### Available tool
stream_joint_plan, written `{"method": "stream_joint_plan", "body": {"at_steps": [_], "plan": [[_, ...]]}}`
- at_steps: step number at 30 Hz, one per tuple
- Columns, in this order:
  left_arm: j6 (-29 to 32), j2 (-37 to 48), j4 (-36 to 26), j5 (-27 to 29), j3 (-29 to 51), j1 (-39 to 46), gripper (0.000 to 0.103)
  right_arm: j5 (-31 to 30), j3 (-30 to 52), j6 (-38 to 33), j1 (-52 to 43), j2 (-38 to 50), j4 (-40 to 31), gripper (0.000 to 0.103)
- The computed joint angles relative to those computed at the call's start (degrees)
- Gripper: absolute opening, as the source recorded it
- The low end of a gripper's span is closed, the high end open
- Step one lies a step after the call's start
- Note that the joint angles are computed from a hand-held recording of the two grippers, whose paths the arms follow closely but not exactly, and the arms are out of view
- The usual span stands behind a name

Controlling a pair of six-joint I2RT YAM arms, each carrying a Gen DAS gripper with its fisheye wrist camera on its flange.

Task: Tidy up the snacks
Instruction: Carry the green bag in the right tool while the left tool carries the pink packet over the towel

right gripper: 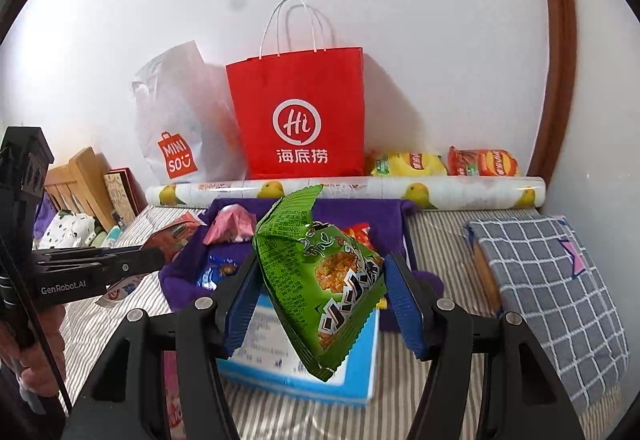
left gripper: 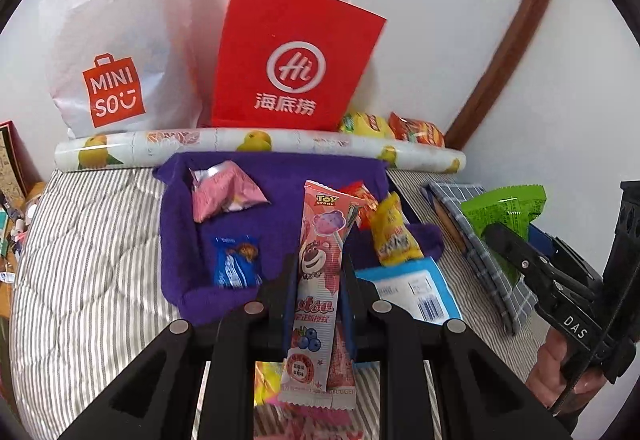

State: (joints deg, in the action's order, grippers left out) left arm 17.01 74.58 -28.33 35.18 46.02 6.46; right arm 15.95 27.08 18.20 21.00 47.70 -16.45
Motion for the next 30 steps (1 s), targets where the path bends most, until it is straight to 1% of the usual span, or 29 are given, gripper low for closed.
{"method": "stream_joint_plan", "body": {"at_steps": [3,9,18,24,26,30], "plan": [[-1.2,2.5,1.3,-0.2,1.7,-0.2,0.018,-2.2,1.7,-1.7,-2.2,4.6,3.5,0.061],[-2.7,7.1,4.3,-1.8,4.5,-0.2,0.018,-3.6,5.9,-4.0,-4.1,12.6,9.0,0.061],[-7.5,14.6,11.9,-2.4,7.7,-0.9,0.018,-10.7,8.9,-4.3,-8.0,24.0,17.9,0.061],[-8.3,19.6,14.1,-4.7,8.1,-1.4,0.018,-17.3,7.8,-3.5,-11.1,31.0,23.7,0.061],[-8.3,20.1,14.7,-4.4,7.7,-1.3,0.018,-17.7,7.5,-3.7,-10.9,32.3,24.6,0.061],[-9.0,20.3,16.7,-5.1,6.6,-1.5,0.018,-14.7,7.3,-5.6,-8.4,34.1,25.8,0.061]]}}
